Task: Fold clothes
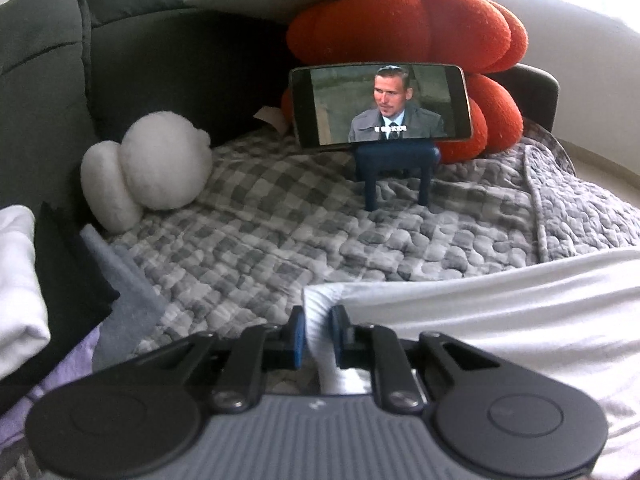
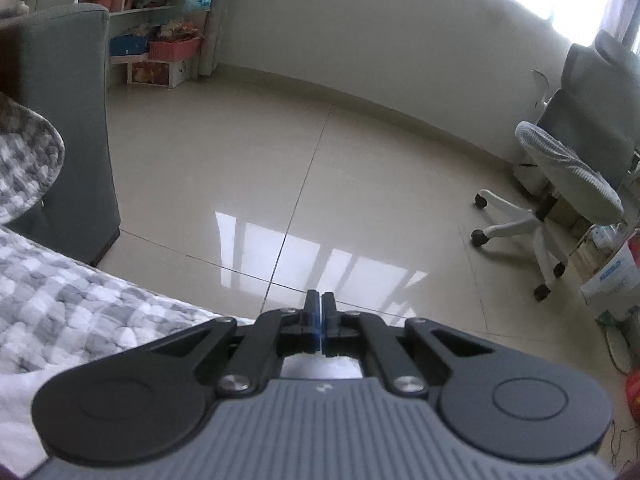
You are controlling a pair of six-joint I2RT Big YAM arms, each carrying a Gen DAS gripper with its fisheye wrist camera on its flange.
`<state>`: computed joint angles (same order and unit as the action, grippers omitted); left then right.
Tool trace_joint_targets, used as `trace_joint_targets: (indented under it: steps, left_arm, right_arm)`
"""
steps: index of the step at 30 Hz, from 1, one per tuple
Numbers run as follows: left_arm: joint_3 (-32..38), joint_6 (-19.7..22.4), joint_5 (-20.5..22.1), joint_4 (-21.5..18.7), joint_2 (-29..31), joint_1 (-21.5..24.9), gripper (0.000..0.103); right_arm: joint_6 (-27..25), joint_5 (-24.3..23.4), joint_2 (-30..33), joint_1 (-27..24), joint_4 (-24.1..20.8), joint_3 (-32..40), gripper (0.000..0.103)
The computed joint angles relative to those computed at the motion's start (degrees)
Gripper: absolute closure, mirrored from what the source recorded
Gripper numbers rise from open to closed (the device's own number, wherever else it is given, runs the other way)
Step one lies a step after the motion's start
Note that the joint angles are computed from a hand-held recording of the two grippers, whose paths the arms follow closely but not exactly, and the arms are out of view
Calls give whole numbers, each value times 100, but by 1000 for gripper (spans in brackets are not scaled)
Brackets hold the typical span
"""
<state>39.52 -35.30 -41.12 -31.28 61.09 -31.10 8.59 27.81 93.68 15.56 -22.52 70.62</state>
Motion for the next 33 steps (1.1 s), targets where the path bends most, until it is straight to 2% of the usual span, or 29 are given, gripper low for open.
trace_joint_targets:
  steps: [3,4,5,12,16,21,24,26,27,29,31,33]
  left_arm:
    - [-5,5,-23,-16,-10,-29,89]
    - [-13,1,13,-15,-23,-15,89]
    - [-21,-2,50,-13,-36,1,89]
    - [-23,-32,93,-32,-2,25,85]
    - [-29,-37,67,-34,2,8,85]
    - [-38,-38,141,-21,-22,54,85]
    - [-32,-27,143,-26,-19,56,84]
    - [-24,-14,142,-34,-14,57,84]
    - [-22,-2,147,-34,-13,61,84]
    - [-13,12,149,-42,-5,64,84]
    - [-3,34,145,-39,14,69,84]
    - [12,42,127,-48,35,67,84]
  right_arm:
    - [501,-427,-239,-165,85,-140,100]
    - [683,-663,-352,-227,100,-207,91]
    - [820,-831,-460,-256,115,-279,90]
    - [768,-1056,-1144,-189,-230,-760,90]
    - [1432,-1328,-1438,-357,-312,-1055,90]
    - [2228,-1803,-1691,-612,-195,-1352,89]
    - [2466,-2114,-1785,-702,87,-1539,83]
    - [2597,-2255,-1867,-723,262,-1646,67]
    - [2668,-2327,-1886,-727,339,-1674,65]
    - [2561,-2331,-1853,-675,357,-1628,65]
    - [2265,-2112,-1684,-550,235,-1458,67]
    - [1897,-1758,-1436,-397,-18,-1185,79]
